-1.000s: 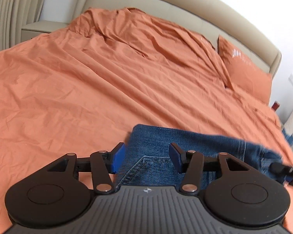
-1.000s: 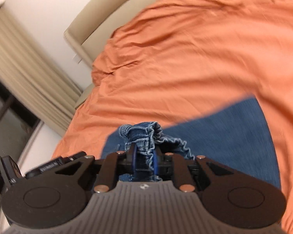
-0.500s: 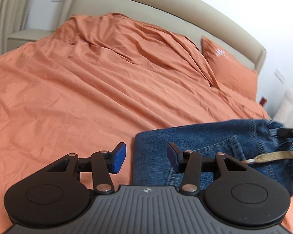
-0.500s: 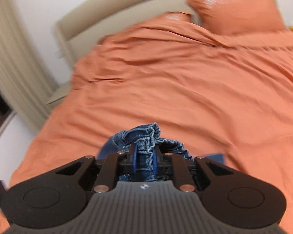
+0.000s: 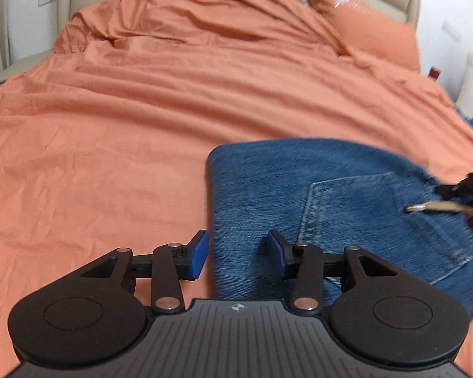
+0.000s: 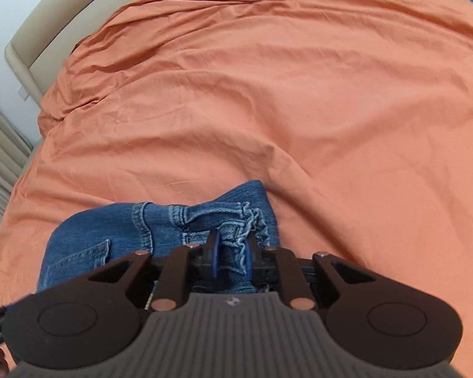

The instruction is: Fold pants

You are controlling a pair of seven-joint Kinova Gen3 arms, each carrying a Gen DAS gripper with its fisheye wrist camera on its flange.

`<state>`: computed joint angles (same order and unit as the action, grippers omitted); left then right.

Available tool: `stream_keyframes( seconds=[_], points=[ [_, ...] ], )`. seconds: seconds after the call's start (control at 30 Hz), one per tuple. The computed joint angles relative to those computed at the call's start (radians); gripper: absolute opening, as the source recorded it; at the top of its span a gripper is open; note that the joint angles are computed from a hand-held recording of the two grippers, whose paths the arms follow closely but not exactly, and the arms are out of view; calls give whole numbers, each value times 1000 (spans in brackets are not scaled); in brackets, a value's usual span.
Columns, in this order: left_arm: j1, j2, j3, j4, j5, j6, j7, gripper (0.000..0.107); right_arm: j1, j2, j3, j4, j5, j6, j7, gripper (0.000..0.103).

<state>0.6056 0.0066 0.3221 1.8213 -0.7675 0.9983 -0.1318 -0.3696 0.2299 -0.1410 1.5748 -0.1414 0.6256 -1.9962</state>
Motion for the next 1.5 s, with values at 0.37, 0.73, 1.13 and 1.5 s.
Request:
stream_keyframes(
  seconds=[0.37,0.73,1.13,1.5],
  points=[
    [102,4,41,-96,-39,228,-29,52,-26,-349,-32,304,135,-134,-214,28],
    [196,-8,121,-264,90,446,-310,68,18,-372,-165,405,264,-209,-256,27],
    [284,158,38,-303,205,521,-410,27,-52,-375,-38,445,56,-253,-73,26],
    [298,157,18,-291,240,552,-554,7,-30,-338,-49,408,35,-188,-36,18]
  ],
)
